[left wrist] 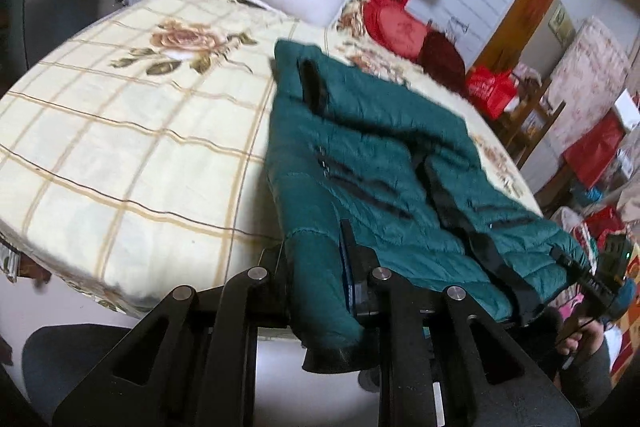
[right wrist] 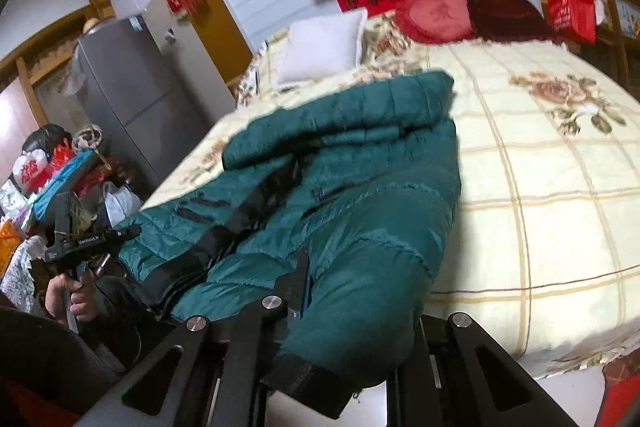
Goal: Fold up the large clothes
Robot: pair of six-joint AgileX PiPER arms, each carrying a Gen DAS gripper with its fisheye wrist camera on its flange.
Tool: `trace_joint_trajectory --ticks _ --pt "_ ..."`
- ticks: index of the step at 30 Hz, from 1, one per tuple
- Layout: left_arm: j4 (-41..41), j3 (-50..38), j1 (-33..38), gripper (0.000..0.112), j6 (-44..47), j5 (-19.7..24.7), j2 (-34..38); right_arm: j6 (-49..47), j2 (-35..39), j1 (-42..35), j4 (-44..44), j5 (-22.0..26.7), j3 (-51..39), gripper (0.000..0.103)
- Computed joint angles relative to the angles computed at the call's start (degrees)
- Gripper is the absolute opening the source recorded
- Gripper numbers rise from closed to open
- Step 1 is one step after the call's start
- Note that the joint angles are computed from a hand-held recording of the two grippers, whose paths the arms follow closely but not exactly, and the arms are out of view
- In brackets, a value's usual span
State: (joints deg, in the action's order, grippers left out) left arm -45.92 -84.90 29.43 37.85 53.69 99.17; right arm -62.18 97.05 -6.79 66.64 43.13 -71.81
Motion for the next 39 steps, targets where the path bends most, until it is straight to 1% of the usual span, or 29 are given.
trace_joint_trajectory --ticks 3,6,8,13,16,20,21,22,23,24,25,26,27,28,29,30,33,34,35,36,37,38,39 --pt "-3.31 -0.4 2.74 0.016 0.94 2.02 -1.02 -0.63 -2.65 -0.55 0.04 0.51 1.0 0.013" --pt "-5.72 -0.17 4.39 0.016 2.43 2.71 -2.73 -1.48 -5.73 -0.87 0.0 0.87 2.37 0.013" --pt "-7.34 -0.29 5.74 0.016 3.17 3.93 -3.89 -1.45 -7.63 -1.1 0.02 1.28 2.85 0.013" --pt "-11.81 1.04 7.87 0.016 5.67 4.93 -7.39 -1.29 -12.3 -0.73 -0.11 -0.76 4.45 0.013" --pt "-13.81 1.6 8.8 0.016 6.49 5.34 -9.01 -2.05 -14.45 -1.28 0.19 -0.68 4.9 0.013" --pt "-15.86 1.44 8.65 0.016 8.0 3.59 -10.27 -2.59 -15.11 -1.44 1.15 -1.2 4.04 0.013" --pt "-16.03 1.27 8.24 0.016 8.08 2.41 -10.41 -2.68 -14.52 -1.34 1.69 -1.7 3.29 0.013" --pt "-15.95 0.63 7.49 0.008 7.96 -0.23 -10.27 -2.36 -14.02 -1.28 1.68 -1.79 2.46 0.013" --pt "-15.41 -0.81 7.12 0.007 6.91 -1.62 -9.44 -1.93 -13.01 -1.09 1.41 -2.57 1.29 0.013" --pt "-14.0 -3.15 7.01 0.007 4.81 -1.29 -8.1 -1.15 -11.6 -0.65 1.4 -3.77 -0.14 0.013" --pt "-11.28 -7.79 6.03 0.007 0.63 -1.42 -4.75 -0.79 -10.22 -0.6 1.75 -3.66 -1.5 0.013" --pt "-9.54 -10.5 5.28 0.007 -2.09 -1.9 -2.6 -0.23 -8.62 -0.59 1.85 -2.9 -3.24 0.013" --pt "-8.46 -11.97 4.81 0.007 -3.21 -2.09 -1.29 1.19 -6.98 -0.07 1.12 -2.82 -5.16 0.013" --pt "-6.56 -14.52 3.98 0.007 -4.76 -1.09 0.85 2.98 -5.42 0.72 -0.22 -3.04 -6.91 0.013" --pt "-5.43 -15.14 3.54 0.007 -5.86 -0.64 1.65 4.12 -4.67 1.53 -1.52 -3.64 -7.78 0.013" --pt "-3.95 -14.57 3.09 0.007 -7.16 -1.2 1.72 4.88 -4.16 2.54 -2.92 -4.7 -8.31 0.013" --pt "-1.6 -10.17 2.12 0.008 -4.33 -1.3 0.49 3.9 -4.28 2.38 -2.2 -4.71 -8.04 0.013" --pt "0.3 -7.42 1.65 0.013 -4.48 -2.47 -0.45 3.58 -4.09 2.02 -1.7 -4.29 -8.1 0.013" --pt "0.8 -4.86 1.5 0.016 -4.06 -2.72 -1.19 3.57 -3.92 1.81 -1.58 -4.16 -8.15 0.013" --pt "1.43 -3.24 1.36 0.022 -4.12 -2.21 -1.8 3.71 -3.72 1.58 -1.39 -4.09 -8.22 0.013" --pt "2.09 -1.38 1.55 0.03 -4.13 -0.54 -1.92 3.77 -3.4 1.39 -1.0 -3.87 -8.46 0.013" --pt "2.34 0.01 1.51 0.037 -4.23 0.09 -2.3 3.86 -3.33 1.44 -0.81 -3.9 -8.45 0.013" --pt "2.47 1.98 1.75 0.052 -4.03 1.22 -2.66 3.94 -3.2 1.6 -0.82 -4.03 -8.59 0.013"
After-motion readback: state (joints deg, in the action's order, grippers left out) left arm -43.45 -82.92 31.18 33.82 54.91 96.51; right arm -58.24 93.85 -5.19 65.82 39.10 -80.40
